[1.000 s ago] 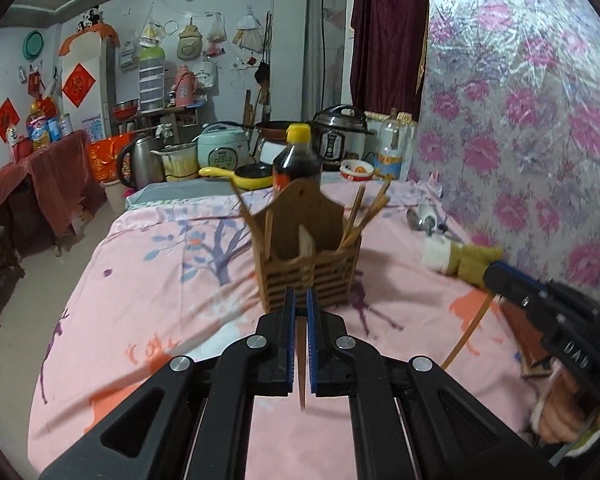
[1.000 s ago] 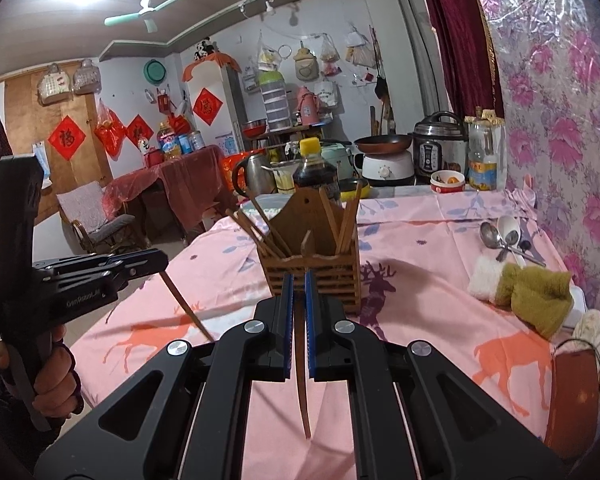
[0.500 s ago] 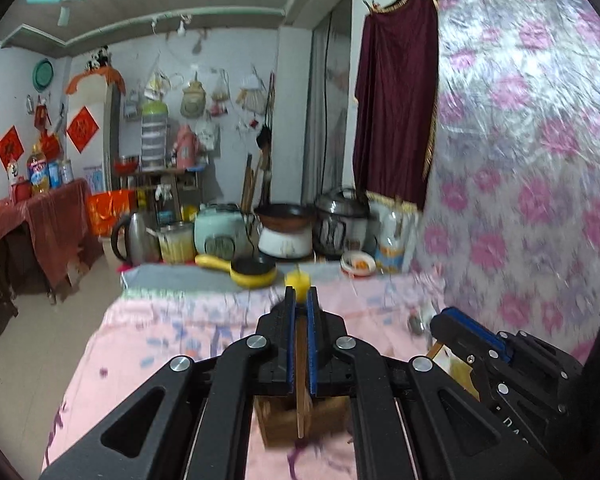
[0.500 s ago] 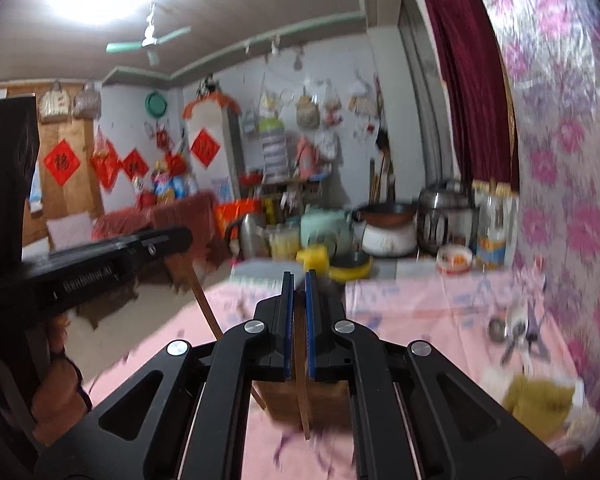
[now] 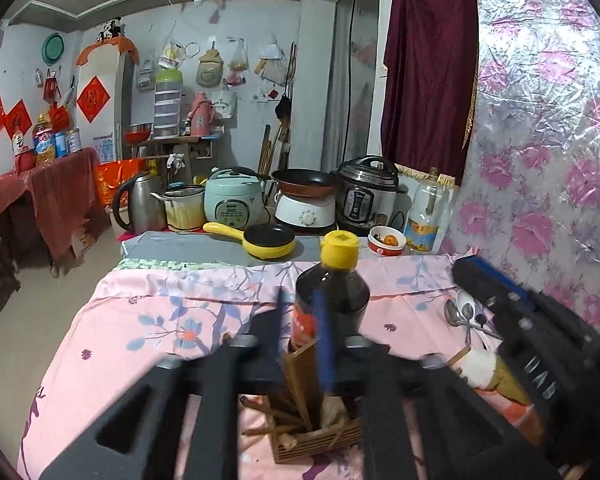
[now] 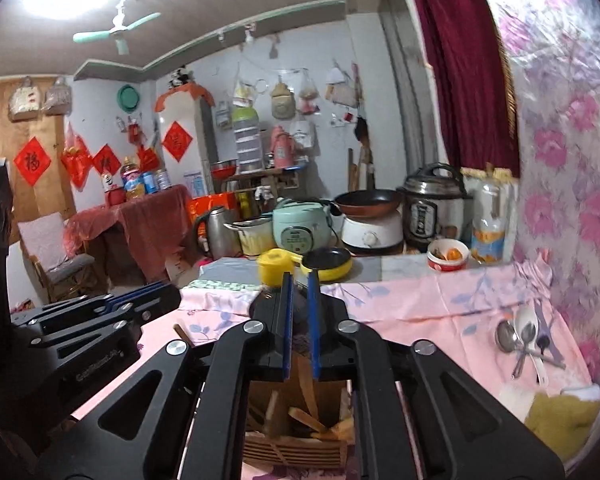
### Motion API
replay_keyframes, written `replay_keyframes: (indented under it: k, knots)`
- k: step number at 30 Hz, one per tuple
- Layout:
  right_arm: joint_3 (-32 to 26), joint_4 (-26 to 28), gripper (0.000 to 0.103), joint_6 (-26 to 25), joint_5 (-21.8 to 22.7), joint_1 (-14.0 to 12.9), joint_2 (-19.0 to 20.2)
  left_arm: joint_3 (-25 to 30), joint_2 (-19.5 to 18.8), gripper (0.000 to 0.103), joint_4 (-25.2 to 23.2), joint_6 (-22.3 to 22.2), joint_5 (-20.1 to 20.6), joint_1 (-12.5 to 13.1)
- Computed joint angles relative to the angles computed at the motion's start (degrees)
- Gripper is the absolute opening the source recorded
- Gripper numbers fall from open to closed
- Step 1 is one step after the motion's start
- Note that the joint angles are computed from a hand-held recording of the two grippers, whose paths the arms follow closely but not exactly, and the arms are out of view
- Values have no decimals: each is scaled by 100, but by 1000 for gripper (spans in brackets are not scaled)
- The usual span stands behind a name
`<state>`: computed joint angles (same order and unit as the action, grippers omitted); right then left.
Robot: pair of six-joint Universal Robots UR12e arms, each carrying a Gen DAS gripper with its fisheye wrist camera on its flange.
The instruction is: Organize utensils
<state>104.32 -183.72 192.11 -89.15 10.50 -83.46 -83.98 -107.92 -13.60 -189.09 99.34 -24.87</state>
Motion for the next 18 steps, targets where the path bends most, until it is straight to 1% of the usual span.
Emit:
replay_keyframes:
  k: [1, 2, 3, 4, 5, 6, 7, 8, 11, 13, 18]
  knots:
    - [32, -34, 15, -5, -8, -8, -46, -45, 30, 52, 77, -26, 37, -1]
    - [81, -99, 16, -37, -48, -2, -115, -115, 84, 58, 203, -63, 115, -11]
    - [117, -160, 18, -70, -106, 10, -165, -154, 123, 60, 248, -66, 148, -11]
    - [160, -220, 20, -107, -159, 25, -223, -199, 179, 64, 279, -68, 218, -21]
    - [198, -275, 22, -134, -213, 39, -276, -243, 230, 69, 323, -90, 361, -45]
    - [223, -319, 28, -135, -268, 52, -314, -296, 281, 71, 394, -117, 515, -72]
    - [274, -391, 32, -114, -339, 64, -374, -342, 323, 76, 456, -125, 619, -92]
    - [329, -447, 34, -86, -379, 69, -440, -432, 395, 81, 559, -120, 782, -127]
    - [580, -532, 44, 77, -458, 68, -750, -634, 597, 87, 674, -94, 1109, -228]
    - [777, -612, 52, 186, -506, 70, -956, -788, 735, 91, 766, -61, 1284, -313]
    - [1242, -770, 61, 306, -789, 163, -1444, -1313, 1109, 97, 1135, 16, 1844, -632]
